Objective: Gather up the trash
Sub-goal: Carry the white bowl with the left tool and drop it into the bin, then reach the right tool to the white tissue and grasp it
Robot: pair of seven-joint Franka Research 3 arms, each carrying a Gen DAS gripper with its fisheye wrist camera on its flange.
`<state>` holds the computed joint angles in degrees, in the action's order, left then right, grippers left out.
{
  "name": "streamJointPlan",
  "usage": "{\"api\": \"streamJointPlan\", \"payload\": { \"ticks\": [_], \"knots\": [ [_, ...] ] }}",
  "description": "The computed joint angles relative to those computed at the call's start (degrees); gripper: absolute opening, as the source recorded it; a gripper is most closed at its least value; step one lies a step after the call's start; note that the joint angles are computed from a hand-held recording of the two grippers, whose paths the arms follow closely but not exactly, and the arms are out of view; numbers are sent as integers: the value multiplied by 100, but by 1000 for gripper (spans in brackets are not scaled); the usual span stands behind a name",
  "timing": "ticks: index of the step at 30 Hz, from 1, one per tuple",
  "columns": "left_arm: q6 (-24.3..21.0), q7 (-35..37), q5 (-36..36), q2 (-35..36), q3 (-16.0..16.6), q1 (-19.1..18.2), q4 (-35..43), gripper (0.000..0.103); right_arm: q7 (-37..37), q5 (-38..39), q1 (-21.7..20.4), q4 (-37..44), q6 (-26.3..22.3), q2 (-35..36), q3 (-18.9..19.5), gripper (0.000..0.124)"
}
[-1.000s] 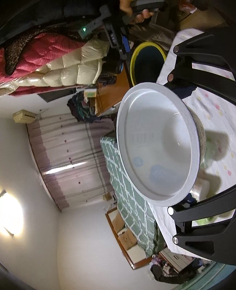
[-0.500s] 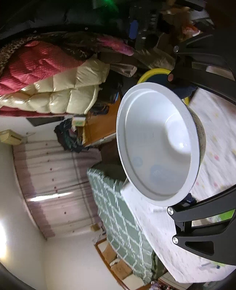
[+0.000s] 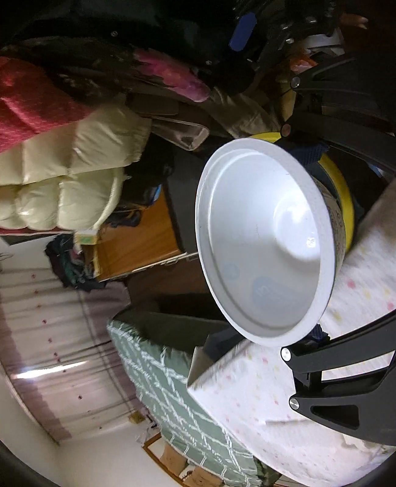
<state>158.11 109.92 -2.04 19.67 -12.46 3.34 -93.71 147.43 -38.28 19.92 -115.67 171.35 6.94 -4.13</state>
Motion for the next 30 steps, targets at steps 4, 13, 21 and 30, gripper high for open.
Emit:
{"api": "streamJointPlan", "payload": {
  "ticks": [4, 13, 21, 30],
  "knots": [
    [-466, -234, 178, 411, 74, -158, 597, 79, -168, 196, -30, -25, -17, 6, 34, 65],
    [-1316, -678, 574, 1242, 209, -386, 1773, 82, -288, 335, -21, -9, -66, 4, 47, 67],
    [-870, -779, 219, 692, 67, -2, 1114, 94, -290, 265, 20, 27, -166, -39, 71, 68],
    [1054, 796, -2347, -2035, 35, 865, -1902, 98, -912, 745, 67, 224, -166, 103, 349, 70]
  ]
}}
